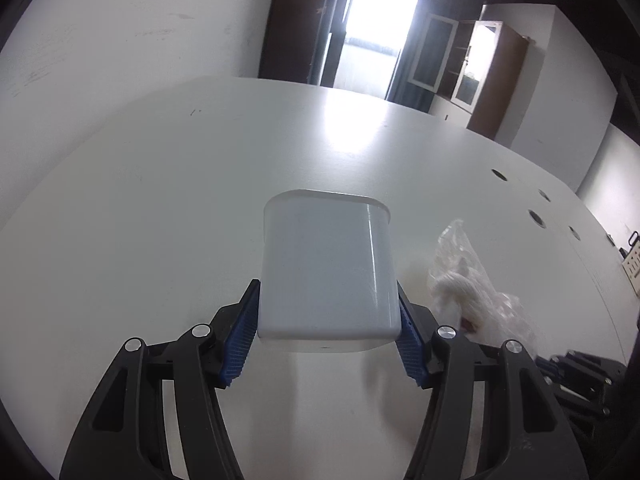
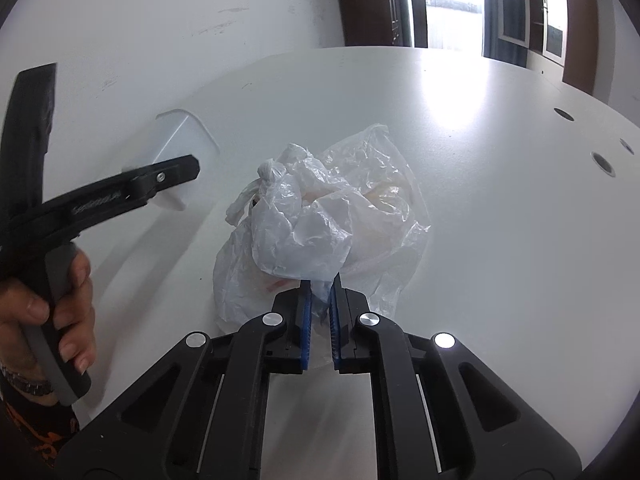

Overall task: Collect trash
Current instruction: 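Grasp the white plastic cup with the left gripper while the right gripper grasps the clear plastic bag, then carry the white cup and clear bag in both grippers over the wastebasket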

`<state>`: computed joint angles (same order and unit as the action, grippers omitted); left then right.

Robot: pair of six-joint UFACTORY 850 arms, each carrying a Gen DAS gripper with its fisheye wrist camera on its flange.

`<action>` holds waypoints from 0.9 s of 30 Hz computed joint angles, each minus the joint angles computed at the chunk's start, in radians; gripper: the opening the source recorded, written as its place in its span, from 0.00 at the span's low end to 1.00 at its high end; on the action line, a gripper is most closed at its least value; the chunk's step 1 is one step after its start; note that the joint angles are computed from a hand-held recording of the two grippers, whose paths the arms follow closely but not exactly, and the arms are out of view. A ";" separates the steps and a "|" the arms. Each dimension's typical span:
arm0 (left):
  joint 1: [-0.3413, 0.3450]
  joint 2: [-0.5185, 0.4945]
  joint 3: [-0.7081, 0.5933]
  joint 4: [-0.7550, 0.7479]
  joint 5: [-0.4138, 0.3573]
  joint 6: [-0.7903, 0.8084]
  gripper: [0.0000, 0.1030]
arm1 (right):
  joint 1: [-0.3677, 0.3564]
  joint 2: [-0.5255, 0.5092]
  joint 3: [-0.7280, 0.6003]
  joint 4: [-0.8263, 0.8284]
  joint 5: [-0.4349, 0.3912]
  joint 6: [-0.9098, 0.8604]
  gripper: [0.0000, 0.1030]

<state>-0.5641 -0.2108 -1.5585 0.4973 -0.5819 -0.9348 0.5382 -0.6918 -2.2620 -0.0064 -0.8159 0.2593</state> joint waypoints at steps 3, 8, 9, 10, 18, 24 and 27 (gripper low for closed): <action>-0.049 0.091 0.082 0.103 0.006 -0.099 0.59 | 0.011 0.101 0.142 -0.010 0.078 0.020 0.06; -0.122 0.216 0.202 0.183 0.006 -0.216 0.59 | 0.033 0.273 0.363 -0.076 0.182 0.067 0.06; -0.138 0.237 0.223 0.195 0.003 -0.234 0.59 | 0.037 0.303 0.403 -0.095 0.200 0.076 0.06; -0.154 0.251 0.237 0.213 -0.003 -0.254 0.59 | 0.049 0.339 0.450 -0.130 0.218 0.097 0.06; -0.298 0.357 0.343 0.326 -0.044 -0.399 0.59 | 0.122 0.577 0.737 -0.312 0.308 0.260 0.06; -0.423 0.415 0.407 0.411 -0.112 -0.503 0.59 | 0.186 0.759 0.947 -0.415 0.343 0.368 0.06; -0.474 0.440 0.445 0.421 -0.142 -0.522 0.59 | 0.225 0.836 1.025 -0.465 0.315 0.417 0.06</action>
<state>-1.0385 0.2290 -1.1138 0.9183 -0.7237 -1.4570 0.7628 0.1437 -1.2367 -0.4714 -0.5009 0.6758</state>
